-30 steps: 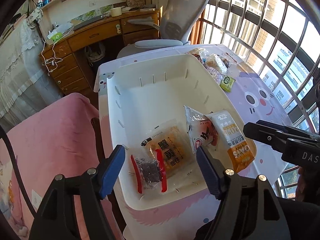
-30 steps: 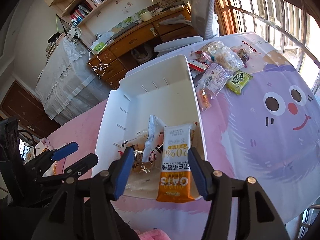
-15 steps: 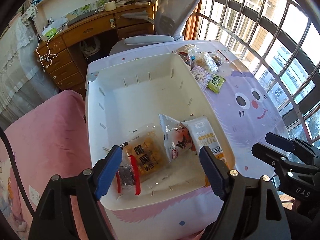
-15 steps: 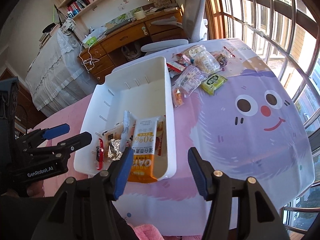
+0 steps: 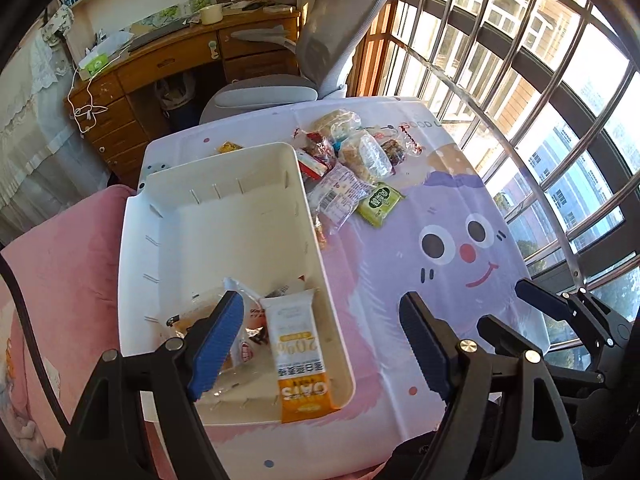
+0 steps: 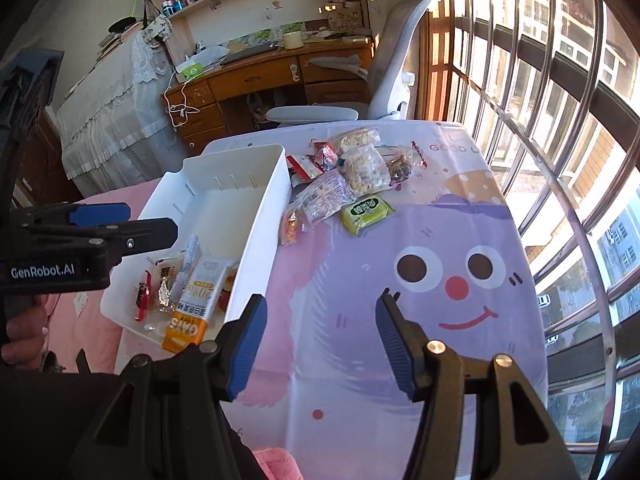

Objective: Organize snacks
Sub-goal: 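Carry the brownie pack and OATS bar into the white tray and release, then move both open tools back over the remaining snacks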

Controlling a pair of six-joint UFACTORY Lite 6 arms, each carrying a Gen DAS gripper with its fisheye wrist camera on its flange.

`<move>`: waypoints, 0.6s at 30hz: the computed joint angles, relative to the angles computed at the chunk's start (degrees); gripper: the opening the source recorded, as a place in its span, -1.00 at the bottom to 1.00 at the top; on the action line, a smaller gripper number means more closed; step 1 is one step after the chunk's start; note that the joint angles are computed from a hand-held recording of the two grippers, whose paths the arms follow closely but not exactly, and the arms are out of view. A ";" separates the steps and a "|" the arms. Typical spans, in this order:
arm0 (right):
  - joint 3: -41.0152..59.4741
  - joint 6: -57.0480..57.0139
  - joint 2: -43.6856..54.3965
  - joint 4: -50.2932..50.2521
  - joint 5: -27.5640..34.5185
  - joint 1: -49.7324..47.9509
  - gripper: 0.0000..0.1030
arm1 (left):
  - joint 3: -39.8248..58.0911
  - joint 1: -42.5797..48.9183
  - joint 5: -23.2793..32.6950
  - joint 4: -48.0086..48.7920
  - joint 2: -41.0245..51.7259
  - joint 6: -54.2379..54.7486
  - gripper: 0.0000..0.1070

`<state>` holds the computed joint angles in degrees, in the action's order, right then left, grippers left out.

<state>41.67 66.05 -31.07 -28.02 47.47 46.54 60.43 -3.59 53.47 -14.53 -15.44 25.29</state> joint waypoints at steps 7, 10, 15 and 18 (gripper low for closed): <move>-4.58 -29.01 -6.90 12.26 -5.58 -17.22 0.11 | 4.80 -10.84 -0.72 2.53 6.20 -18.28 0.48; -6.24 -40.61 -8.76 17.60 -7.57 -23.72 0.11 | 6.69 -13.84 -1.93 4.07 9.75 -24.84 0.48; -8.56 -56.27 -10.58 24.76 -11.18 -32.70 0.11 | 12.20 -16.44 -2.49 4.46 17.17 -32.07 0.48; -9.06 -65.35 -9.61 30.44 -13.78 -37.42 0.11 | 17.13 -16.89 -1.76 5.09 22.52 -35.19 0.48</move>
